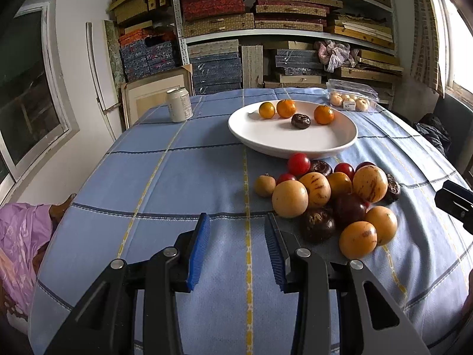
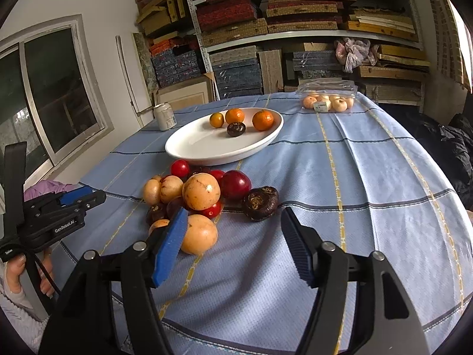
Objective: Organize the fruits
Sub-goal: 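Grasp a mottled yellow fruit with the left gripper while the right gripper grasps a tan fruit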
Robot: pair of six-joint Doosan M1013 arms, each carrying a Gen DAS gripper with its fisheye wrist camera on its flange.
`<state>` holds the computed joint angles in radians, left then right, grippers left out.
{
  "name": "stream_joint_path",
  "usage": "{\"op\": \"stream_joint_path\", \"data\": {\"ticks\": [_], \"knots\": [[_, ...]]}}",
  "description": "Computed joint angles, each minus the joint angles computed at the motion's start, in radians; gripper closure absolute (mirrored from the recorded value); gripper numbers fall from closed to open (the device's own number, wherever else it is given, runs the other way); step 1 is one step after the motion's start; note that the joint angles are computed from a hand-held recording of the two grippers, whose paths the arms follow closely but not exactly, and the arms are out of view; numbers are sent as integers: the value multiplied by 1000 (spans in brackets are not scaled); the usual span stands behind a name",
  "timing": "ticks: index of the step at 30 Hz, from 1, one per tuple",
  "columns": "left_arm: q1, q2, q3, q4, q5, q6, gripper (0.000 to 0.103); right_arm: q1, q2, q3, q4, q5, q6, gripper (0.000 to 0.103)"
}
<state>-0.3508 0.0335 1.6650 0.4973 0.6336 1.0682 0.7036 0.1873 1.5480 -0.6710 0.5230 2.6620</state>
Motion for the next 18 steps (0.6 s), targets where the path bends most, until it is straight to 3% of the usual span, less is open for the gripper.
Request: {"op": "stream_joint_path", "data": {"ticks": [9, 18], "knots": [[-6, -16, 17, -259, -17, 240, 64, -4, -18, 26, -27, -12, 61, 32], [-6, 26, -26, -501, 33, 426, 64, -13, -33, 46, -13, -51, 71, 32]]}}
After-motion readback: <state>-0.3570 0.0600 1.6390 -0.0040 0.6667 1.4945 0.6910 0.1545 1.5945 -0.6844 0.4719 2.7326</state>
